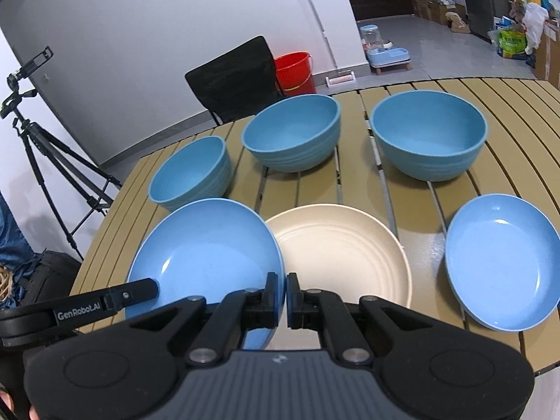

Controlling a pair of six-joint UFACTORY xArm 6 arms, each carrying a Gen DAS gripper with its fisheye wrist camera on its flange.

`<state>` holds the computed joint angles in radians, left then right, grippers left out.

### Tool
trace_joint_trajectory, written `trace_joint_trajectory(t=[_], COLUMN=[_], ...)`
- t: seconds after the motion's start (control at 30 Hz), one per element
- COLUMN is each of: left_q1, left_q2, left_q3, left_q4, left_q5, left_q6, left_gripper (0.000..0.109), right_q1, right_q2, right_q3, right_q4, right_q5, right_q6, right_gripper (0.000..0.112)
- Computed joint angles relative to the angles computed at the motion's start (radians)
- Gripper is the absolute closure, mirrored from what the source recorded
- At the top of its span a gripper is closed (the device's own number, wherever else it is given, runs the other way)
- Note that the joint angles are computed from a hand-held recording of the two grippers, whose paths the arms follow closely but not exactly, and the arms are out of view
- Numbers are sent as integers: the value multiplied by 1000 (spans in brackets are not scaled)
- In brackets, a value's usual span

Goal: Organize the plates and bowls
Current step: 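Lower the held blue dish onto the cream plate with both grippers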

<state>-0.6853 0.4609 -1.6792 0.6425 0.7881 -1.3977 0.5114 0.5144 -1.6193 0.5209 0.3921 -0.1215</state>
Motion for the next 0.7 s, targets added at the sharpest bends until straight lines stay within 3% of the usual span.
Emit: trace_joint_trajectory(t=[0.7], left_q1=[-2], left_q2=[216], left_q3=[-252], left_q4=[-130], left_q5=[61], left_q6=[169], left_gripper=[101], right_q1=[-51], right_q2=[62], right_q3=[-4], right_q4=[53], right_q5=[-5], right_q6=[-22], right_gripper=[108])
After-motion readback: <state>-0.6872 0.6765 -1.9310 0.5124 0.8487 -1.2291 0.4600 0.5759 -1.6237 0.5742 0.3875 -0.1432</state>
